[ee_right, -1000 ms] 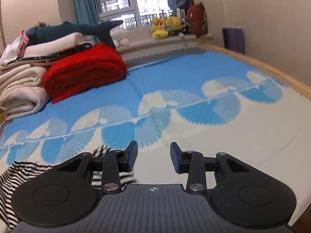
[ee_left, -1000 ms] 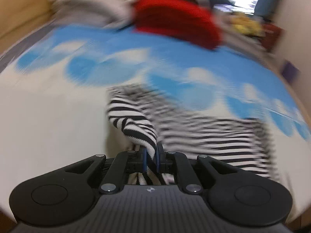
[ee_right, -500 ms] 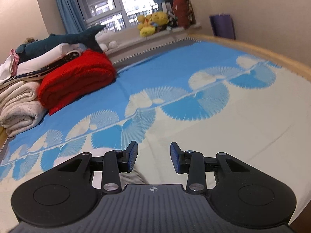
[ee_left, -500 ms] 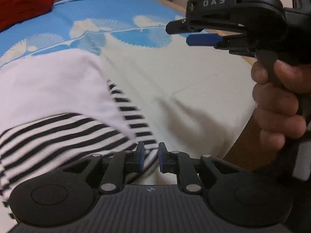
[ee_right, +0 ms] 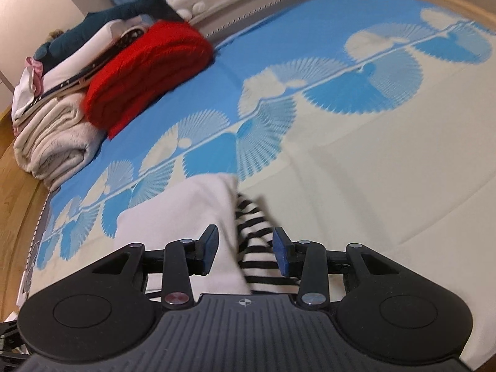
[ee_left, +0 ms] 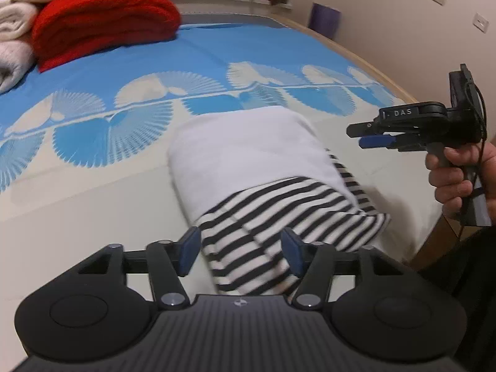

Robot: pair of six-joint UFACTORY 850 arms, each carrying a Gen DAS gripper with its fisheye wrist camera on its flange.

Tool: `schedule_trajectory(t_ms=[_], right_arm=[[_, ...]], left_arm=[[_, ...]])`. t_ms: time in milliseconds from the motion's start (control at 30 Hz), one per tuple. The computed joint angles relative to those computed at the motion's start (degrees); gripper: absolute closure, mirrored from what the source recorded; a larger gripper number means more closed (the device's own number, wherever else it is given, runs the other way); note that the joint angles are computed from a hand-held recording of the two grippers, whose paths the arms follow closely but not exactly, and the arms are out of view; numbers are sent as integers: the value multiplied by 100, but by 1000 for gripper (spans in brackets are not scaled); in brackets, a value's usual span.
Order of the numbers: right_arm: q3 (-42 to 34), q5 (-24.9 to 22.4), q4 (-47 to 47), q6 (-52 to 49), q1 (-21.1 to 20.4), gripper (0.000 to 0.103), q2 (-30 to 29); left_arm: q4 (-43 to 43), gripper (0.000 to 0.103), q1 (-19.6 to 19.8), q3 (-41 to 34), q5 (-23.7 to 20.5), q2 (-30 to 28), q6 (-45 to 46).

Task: Fold small clothes

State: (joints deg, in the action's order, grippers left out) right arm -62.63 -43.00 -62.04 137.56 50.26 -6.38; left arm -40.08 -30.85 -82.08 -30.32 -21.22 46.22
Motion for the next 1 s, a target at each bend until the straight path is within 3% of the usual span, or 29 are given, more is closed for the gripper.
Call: schedule_trajectory(t_ms=[167,233,400,600,667,733,767,933,1000], right_arm=[[-294,191,358,-253,-155,59,-318],[-344,253,434,-246,-203,56,-401],[-491,362,769,-639,-324,55,-590],[-663,447,947,-962,-391,55,-785],[-801,264,935,-1089,-374,61,-895],[-812,347,699,-901,-369,94,-911],[-810,388,541,-752,-356,99,-909],[-601,-98,-728,718,-171,101,-711],[-568,-348,-634,786,-147,101,-668]], left_arm=[[-1085,32,202,147,-183,-222,-231],[-928,32,209,38,-301,-337,-900],[-977,26,80,-98,-245,-484,-946],[-586,22,37,-212,-347,-660,-1704],[-565,22,48,-277,-380,-719,-1718],[-569,22,63,-322,-438,-763,-1757],[-569,21,68,-332,-460,-774,-1765],[-540,20,55,-379,-516,-797,-1712],[-528,19,36,-417,-571,-835,-1691]])
